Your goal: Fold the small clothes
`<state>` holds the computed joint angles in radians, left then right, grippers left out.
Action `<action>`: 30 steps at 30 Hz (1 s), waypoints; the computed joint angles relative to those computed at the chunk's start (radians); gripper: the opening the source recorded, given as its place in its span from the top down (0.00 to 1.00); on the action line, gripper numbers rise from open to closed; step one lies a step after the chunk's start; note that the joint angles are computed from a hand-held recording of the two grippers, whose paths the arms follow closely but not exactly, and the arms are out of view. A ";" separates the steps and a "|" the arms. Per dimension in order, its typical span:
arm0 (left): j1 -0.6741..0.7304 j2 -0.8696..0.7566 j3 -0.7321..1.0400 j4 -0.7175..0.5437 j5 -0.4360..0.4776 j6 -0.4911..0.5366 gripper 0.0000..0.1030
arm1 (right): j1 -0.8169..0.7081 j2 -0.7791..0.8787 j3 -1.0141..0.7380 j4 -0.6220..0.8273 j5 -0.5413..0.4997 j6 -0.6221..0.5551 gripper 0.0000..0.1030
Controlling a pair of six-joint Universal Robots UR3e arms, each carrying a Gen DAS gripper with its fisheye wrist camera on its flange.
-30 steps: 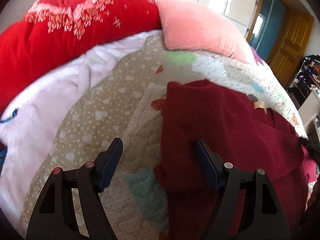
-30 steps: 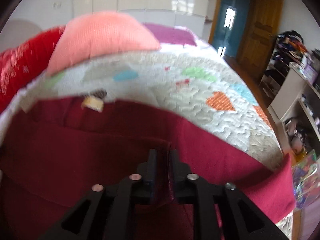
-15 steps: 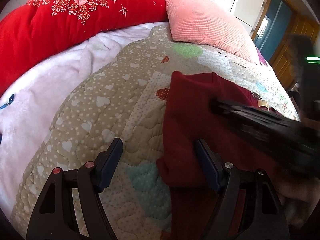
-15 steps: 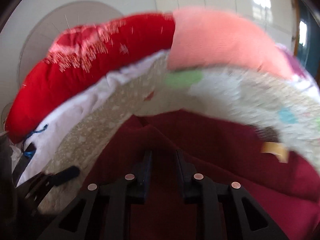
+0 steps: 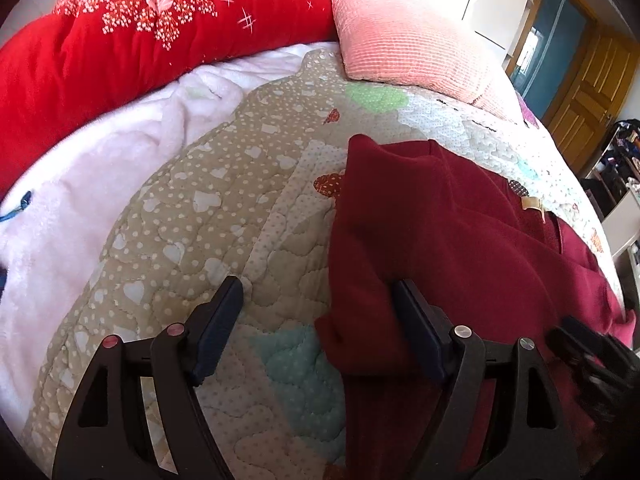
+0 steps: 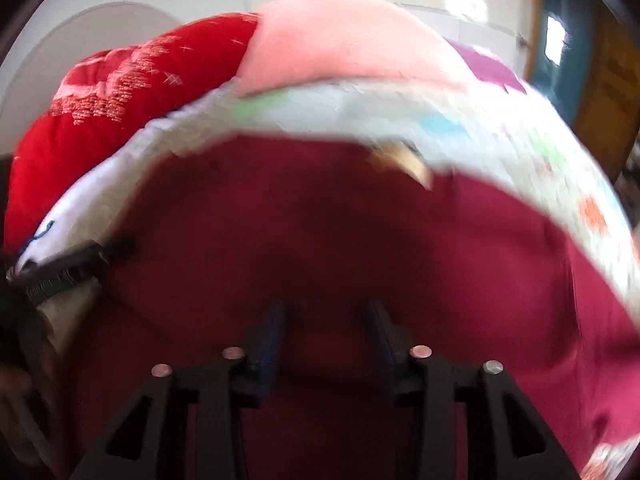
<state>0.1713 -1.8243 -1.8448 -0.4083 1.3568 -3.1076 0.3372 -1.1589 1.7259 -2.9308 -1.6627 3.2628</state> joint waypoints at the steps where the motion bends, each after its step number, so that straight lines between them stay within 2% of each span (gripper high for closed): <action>1: -0.011 0.009 -0.002 -0.002 0.021 -0.002 0.23 | -0.020 -0.043 0.065 -0.040 0.032 0.003 0.61; 4: -0.025 0.049 -0.012 -0.013 0.043 -0.008 0.23 | -0.014 -0.147 0.135 -0.011 -0.032 0.006 0.61; 8: -0.022 0.125 -0.047 0.008 -0.020 -0.005 0.23 | -0.073 -0.251 0.241 -0.060 -0.081 0.032 0.61; 10: -0.034 0.134 -0.049 0.013 -0.055 0.017 0.23 | -0.106 -0.247 0.259 -0.082 -0.116 0.037 0.61; 11: -0.045 0.126 -0.038 0.001 -0.053 0.029 0.23 | -0.125 -0.228 0.248 -0.047 -0.144 0.038 0.61; 12: -0.064 0.110 -0.024 -0.016 -0.043 0.045 0.23 | -0.149 -0.216 0.238 0.003 -0.129 0.036 0.61; 14: -0.098 0.065 0.008 -0.054 -0.019 0.063 0.23 | -0.175 -0.251 0.299 -0.059 -0.078 0.025 0.61; 15: -0.115 0.045 0.024 -0.071 0.005 0.069 0.23 | -0.179 -0.277 0.307 -0.035 -0.064 0.018 0.61; 18: -0.159 0.018 0.036 -0.051 0.090 0.085 0.23 | -0.219 -0.364 0.365 -0.012 0.003 0.018 0.60; 21: -0.129 0.062 0.015 -0.089 0.043 0.103 0.23 | -0.223 -0.426 0.386 0.035 -0.016 0.025 0.59; 24: -0.080 0.122 -0.017 -0.142 -0.003 0.114 0.23 | -0.230 -0.539 0.453 0.061 0.082 0.029 0.58; 25: -0.065 0.142 -0.024 -0.164 -0.008 0.113 0.23 | -0.201 -0.560 0.471 0.056 0.134 0.020 0.58; 27: -0.024 0.202 -0.043 -0.211 -0.022 0.106 0.23 | -0.126 -0.574 0.493 0.047 0.171 -0.014 0.58; 30: 0.060 0.329 -0.090 -0.272 -0.074 0.122 0.23 | 0.085 -0.488 0.488 -0.020 0.137 -0.072 0.58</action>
